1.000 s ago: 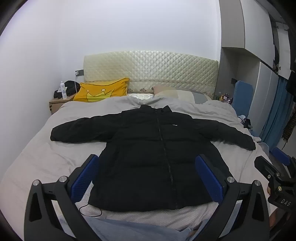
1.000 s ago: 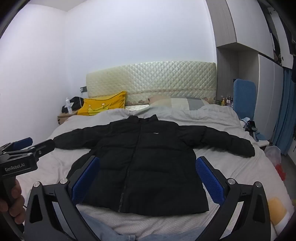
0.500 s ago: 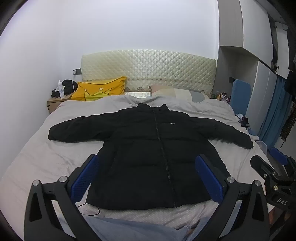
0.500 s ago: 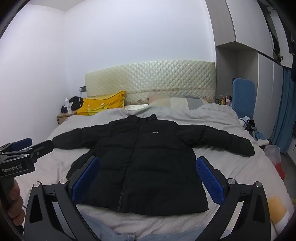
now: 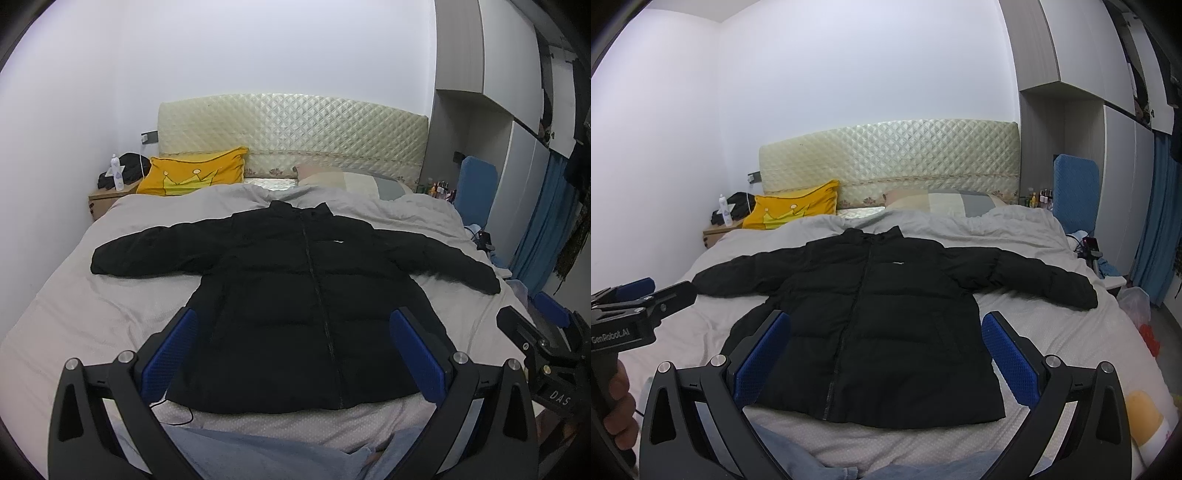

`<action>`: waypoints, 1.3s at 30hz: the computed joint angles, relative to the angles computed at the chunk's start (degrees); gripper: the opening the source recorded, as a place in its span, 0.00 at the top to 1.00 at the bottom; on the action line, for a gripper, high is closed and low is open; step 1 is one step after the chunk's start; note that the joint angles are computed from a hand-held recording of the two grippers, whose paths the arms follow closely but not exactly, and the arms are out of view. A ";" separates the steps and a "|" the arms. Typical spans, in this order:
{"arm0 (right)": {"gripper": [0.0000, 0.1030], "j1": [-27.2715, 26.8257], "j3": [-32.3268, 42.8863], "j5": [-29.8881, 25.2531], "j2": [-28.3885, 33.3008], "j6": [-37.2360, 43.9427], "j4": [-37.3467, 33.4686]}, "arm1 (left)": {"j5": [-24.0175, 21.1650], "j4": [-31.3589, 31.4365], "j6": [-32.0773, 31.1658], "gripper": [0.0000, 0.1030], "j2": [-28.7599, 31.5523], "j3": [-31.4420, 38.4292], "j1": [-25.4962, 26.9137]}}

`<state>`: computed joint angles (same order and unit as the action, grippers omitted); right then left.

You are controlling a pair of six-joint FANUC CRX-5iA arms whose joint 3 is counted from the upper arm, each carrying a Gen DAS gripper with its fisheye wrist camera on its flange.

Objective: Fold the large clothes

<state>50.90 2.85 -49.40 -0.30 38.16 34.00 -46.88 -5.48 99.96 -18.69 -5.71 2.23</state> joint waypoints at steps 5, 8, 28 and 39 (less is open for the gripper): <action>0.00 0.07 -0.22 0.08 -0.17 -0.17 -0.06 | -0.27 0.02 -0.01 0.00 0.27 0.25 -0.12; 0.00 -0.03 0.11 0.02 -0.06 0.89 -0.95 | -0.50 -1.20 1.08 0.00 0.23 0.44 -0.60; 0.00 -1.01 0.19 0.24 0.22 1.33 -1.84 | -0.42 -0.27 0.29 0.00 0.80 0.64 -1.07; 0.00 -1.25 0.07 0.75 -0.08 3.38 -3.08 | -0.65 0.10 0.38 0.00 0.93 0.77 -1.08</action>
<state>49.65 2.92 -48.66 -0.37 41.54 30.92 -47.53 -5.38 100.34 -17.76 -4.95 1.15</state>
